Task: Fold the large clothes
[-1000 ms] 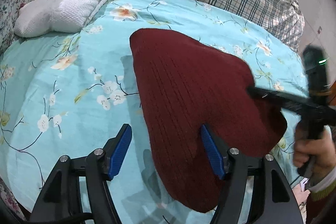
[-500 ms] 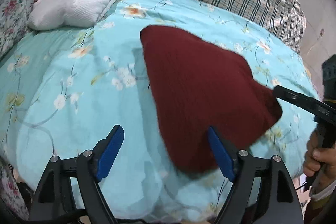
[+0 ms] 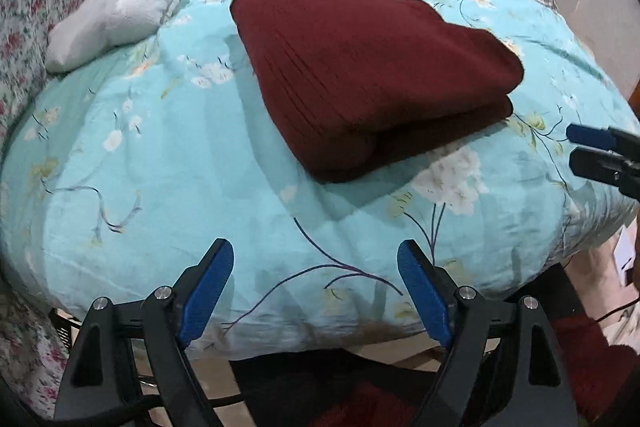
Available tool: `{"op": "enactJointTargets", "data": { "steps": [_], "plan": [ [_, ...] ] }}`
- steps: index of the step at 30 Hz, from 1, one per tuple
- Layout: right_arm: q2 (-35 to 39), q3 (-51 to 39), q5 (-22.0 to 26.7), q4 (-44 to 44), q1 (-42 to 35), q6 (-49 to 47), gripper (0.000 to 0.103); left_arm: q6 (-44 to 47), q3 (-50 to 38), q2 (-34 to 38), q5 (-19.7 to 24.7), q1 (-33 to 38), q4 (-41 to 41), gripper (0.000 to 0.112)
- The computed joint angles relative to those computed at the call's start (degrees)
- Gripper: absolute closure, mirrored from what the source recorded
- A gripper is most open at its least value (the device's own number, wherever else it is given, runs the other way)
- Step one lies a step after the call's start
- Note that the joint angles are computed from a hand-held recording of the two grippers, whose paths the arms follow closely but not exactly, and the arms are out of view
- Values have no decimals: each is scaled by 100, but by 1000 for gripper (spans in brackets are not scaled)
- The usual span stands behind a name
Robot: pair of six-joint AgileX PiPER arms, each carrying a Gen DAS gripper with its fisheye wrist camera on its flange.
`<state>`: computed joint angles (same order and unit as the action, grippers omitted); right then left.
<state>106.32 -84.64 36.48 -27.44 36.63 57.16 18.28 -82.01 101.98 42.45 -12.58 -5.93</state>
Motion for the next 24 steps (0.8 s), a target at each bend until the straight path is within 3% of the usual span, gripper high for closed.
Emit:
{"op": "enactJointTargets", "data": {
  "steps": [4, 8, 14, 24],
  "plan": [
    [-191, -232, 300, -173, 132, -155, 20, -33, -163, -389, 170, -20, 126, 27],
    [-207, -508, 432, -394, 237, -308, 0, -31, -377, -633, 251, -49, 244, 10],
    [175, -687, 216, 20, 74, -500, 0, -680, -736, -171, 361, -211, 867, 10],
    [600, -1073, 228, 568, -207, -964, 0, -1117, -1407, 394, 628, -178, 917, 10]
  ]
}}
